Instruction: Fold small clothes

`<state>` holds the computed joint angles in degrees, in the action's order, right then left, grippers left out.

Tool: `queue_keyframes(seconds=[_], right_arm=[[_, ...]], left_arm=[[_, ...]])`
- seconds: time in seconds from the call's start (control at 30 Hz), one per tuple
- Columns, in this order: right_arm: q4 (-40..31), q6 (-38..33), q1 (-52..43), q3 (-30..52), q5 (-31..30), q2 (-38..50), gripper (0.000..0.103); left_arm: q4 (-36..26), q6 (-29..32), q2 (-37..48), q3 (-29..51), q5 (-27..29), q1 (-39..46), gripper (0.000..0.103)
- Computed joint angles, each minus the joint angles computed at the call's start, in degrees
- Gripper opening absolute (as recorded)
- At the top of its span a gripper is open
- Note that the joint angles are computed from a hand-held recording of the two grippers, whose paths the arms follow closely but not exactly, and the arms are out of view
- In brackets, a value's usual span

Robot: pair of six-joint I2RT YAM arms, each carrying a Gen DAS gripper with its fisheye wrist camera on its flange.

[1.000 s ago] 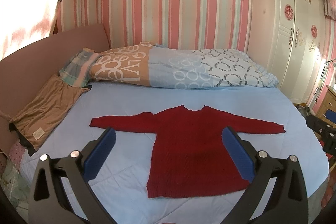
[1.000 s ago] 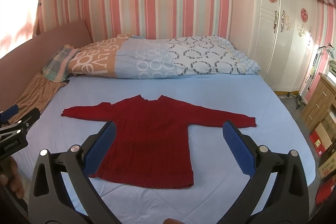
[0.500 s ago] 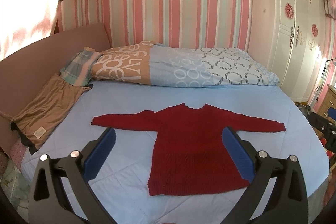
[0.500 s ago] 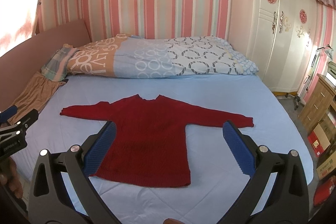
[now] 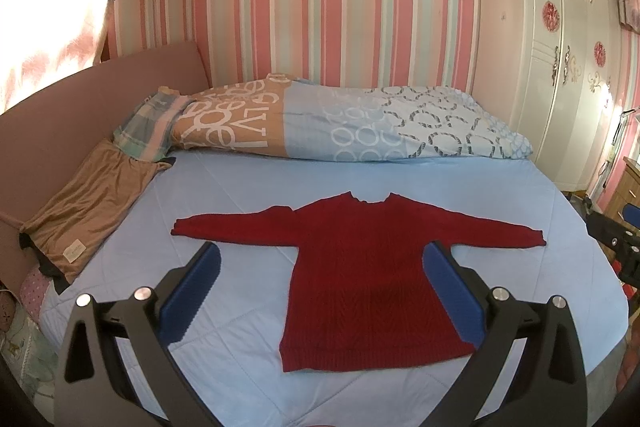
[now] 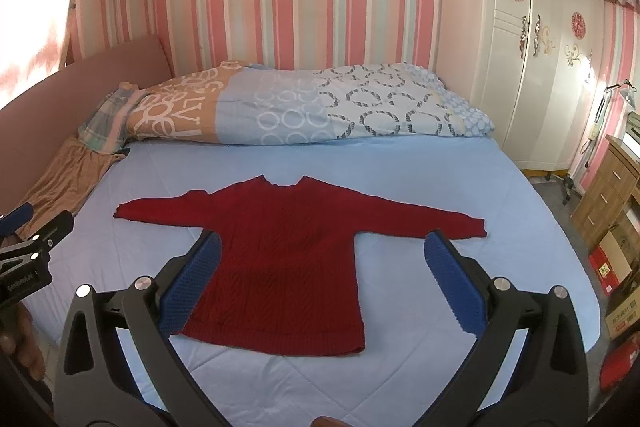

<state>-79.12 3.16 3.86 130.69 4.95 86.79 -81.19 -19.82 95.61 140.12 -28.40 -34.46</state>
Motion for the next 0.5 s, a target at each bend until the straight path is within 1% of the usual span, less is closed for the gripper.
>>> queue_keyframes(seconds=[0.1,0.2,0.23,0.5], right_arm=[[0.4,0.0,-0.2,-0.8,-0.3,-0.3,0.1],[0.7,0.1,-0.1,-1.5,-0.2,-0.6,0.1],[0.9,0.0,-0.2,-1.9,-0.2,-0.8,0.1],[1.8,-0.1,-1.1,-3.5,-1.1,-0.8,0.1]], left_arm=[[-0.7,0.0,0.7,1.2,0.2,0.1,0.101],[-0.4,0.0,0.3,0.4,0.4,0.2,0.101],[-1.1,0.2,1.5,2.2,0.6,0.5,0.101],[0.9,0.2,0.4,-1.0,1.0,1.2,0.101]])
